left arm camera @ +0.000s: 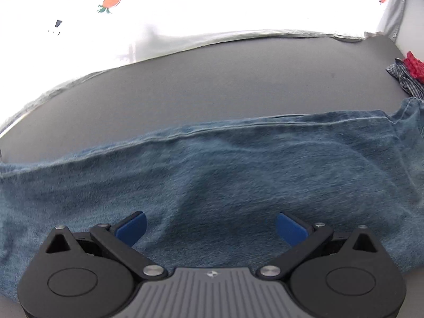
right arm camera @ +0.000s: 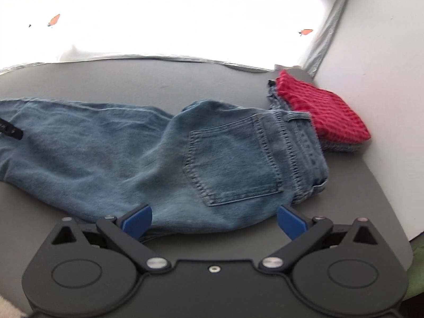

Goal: Fold clothes

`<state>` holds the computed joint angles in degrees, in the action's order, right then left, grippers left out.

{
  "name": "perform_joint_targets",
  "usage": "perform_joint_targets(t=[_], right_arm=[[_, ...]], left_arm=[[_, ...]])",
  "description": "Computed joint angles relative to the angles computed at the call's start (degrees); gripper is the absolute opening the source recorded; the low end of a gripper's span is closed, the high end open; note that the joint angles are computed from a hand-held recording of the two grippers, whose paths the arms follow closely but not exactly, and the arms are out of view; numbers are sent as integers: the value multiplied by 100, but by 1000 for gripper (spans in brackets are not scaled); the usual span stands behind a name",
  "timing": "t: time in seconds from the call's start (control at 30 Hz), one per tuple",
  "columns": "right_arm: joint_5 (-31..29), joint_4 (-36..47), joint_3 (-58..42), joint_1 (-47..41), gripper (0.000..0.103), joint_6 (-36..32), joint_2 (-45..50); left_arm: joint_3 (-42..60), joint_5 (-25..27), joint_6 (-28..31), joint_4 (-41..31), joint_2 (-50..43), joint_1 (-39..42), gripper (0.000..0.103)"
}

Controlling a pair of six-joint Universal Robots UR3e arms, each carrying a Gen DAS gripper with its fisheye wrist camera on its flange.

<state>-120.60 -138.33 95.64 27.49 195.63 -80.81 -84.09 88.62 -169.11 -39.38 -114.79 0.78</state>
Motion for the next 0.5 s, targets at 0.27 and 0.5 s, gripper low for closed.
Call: perform_joint_targets(t=[0.27,0.5], right_arm=[[226,-1747,-33,-1056,58,-1005,825],[1193,-2187,-1640,-1772,30,-1991,2732]], left_arm=[[2201,460,-1184,-940,-1480,-1109,103],[3327,766,-1916,-1455,-2346,-1337,103]])
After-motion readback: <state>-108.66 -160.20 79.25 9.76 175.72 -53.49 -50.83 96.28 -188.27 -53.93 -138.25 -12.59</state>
